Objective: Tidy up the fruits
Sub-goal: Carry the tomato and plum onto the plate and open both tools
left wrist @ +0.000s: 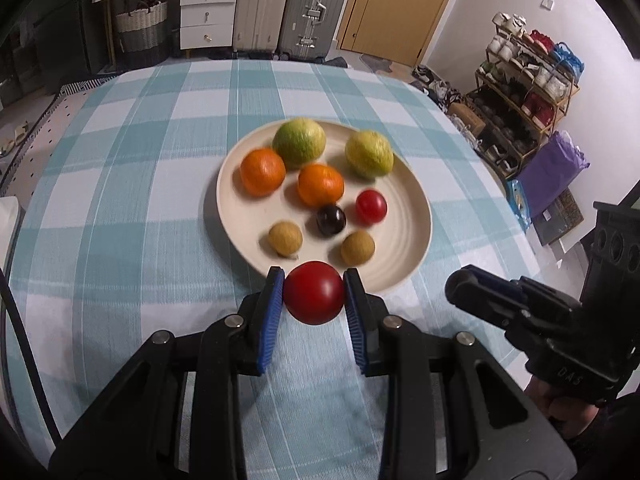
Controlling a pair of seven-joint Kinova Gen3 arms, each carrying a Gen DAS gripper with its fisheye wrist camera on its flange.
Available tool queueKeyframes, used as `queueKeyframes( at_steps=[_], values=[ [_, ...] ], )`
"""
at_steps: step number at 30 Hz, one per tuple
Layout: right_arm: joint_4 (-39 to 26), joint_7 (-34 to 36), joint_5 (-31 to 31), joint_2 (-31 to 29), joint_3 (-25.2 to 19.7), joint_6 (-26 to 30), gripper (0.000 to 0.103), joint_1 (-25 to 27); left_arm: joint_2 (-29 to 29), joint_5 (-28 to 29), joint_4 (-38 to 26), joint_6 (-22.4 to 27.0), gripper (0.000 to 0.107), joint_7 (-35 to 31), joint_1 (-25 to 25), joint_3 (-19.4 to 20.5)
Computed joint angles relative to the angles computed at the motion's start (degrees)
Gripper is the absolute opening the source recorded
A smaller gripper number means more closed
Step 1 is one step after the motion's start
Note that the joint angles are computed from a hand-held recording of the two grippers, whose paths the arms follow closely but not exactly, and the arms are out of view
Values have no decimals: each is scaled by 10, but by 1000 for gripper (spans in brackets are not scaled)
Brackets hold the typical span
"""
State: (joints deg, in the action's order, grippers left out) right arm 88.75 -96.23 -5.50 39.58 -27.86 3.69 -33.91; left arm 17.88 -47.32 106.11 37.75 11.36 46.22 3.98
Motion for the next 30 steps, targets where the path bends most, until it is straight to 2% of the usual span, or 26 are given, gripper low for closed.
queueKeyframes(
  at_steps=[13,30],
  values=[
    [-99,12,-5,30,38,48,25,-32,14,15,-10,-60,27,-44,-48,-29],
    [-291,-25,-5,110,161,177,25,-119,58,107,-36,-125,27,-150,-64,-86]
  ],
)
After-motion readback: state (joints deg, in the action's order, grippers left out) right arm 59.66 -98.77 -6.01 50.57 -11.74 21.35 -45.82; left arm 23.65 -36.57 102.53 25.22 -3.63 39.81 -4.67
